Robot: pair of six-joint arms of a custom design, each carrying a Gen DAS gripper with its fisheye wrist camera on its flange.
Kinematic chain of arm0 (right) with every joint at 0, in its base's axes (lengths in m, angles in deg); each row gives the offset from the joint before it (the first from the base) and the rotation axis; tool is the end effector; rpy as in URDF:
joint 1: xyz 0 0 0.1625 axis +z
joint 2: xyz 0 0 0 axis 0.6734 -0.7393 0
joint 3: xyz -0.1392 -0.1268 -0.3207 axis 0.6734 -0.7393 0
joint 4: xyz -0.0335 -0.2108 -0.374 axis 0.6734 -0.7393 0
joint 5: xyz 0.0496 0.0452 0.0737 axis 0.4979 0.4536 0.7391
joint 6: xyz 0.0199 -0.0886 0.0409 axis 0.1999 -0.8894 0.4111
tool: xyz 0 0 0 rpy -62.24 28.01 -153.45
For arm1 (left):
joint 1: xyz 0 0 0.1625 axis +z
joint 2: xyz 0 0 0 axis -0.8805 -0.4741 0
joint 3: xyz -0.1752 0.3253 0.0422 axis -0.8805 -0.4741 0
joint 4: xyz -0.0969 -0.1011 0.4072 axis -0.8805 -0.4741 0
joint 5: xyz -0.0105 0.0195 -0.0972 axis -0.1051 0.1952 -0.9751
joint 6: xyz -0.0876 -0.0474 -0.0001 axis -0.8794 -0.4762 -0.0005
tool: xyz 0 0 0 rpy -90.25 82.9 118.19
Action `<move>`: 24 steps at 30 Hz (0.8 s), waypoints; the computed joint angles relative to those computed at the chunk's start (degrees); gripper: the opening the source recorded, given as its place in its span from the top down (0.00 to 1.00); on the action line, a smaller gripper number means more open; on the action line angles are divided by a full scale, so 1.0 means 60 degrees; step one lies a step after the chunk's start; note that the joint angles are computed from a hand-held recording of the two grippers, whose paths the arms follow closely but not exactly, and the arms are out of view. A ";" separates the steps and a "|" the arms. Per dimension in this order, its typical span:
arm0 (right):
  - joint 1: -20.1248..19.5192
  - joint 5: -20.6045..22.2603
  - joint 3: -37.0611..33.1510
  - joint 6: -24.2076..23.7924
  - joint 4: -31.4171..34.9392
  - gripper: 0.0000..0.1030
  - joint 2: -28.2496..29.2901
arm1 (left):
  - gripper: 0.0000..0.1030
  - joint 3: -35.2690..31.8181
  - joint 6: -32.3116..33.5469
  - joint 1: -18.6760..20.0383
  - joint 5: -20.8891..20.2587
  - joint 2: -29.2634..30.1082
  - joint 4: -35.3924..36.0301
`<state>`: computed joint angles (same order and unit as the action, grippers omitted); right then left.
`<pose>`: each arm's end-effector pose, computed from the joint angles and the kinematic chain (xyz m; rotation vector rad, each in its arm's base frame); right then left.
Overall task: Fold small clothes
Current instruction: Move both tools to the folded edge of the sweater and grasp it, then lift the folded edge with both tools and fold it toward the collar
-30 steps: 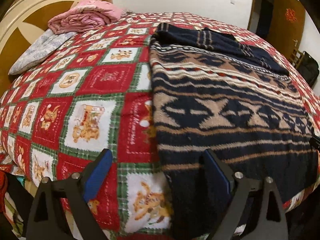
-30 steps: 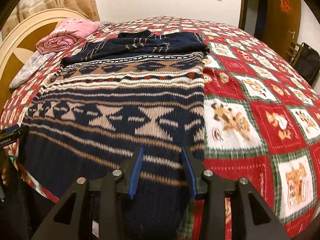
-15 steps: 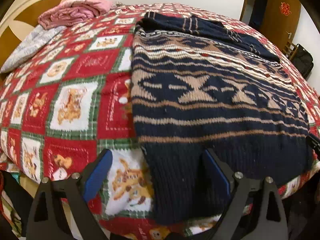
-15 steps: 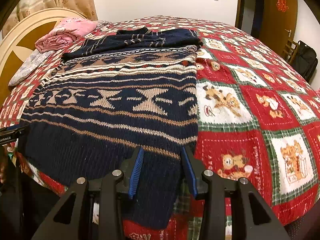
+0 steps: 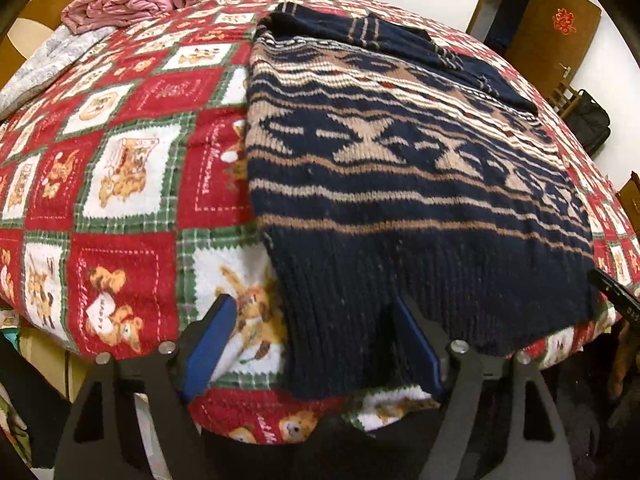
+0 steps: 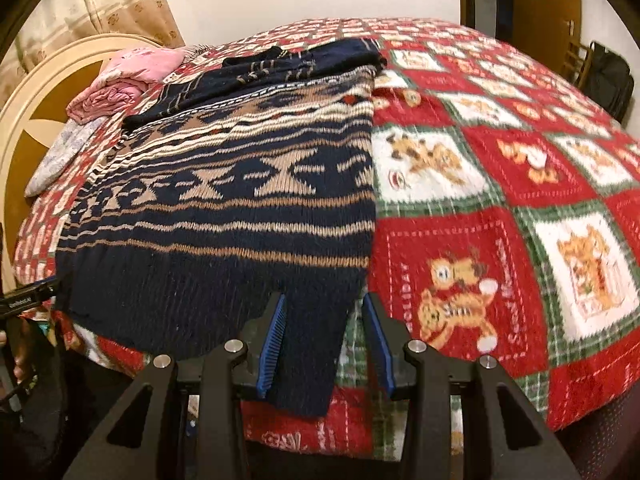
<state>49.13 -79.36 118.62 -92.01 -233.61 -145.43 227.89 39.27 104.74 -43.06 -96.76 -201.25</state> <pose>0.1002 -0.4738 0.2540 0.4056 -2.4807 0.5978 -0.1081 -0.3827 0.2092 0.1053 2.4108 -0.6471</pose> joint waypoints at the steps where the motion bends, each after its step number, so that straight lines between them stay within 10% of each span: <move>1: -0.0015 0.0026 0.0025 -0.0002 0.0075 0.60 -0.0050 | 0.25 0.0052 -0.0020 -0.0039 -0.0028 -0.0072 0.0021; 12: -0.0050 0.0118 0.0339 -0.0090 0.0880 0.61 -0.0549 | 0.39 0.0183 -0.0056 -0.0178 -0.0404 -0.0447 0.0373; 18: -0.0212 0.0279 0.0354 -0.0093 0.0811 0.84 -0.0483 | 0.42 0.0480 0.0392 -0.0031 -0.0469 -0.0621 -0.0455; 20: -0.0240 0.0656 0.0364 -0.0045 0.0907 0.89 -0.0656 | 0.84 0.0484 0.0491 -0.0085 -0.0332 -0.0684 -0.0469; 24: -0.0134 0.1180 0.0561 -0.0359 0.0592 0.90 -0.0935 | 0.92 0.0529 0.0998 -0.0011 -0.0783 -0.0964 -0.1062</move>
<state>48.32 -72.28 121.98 -94.16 -230.06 -151.04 231.07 45.25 104.68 -47.76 -102.55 -207.62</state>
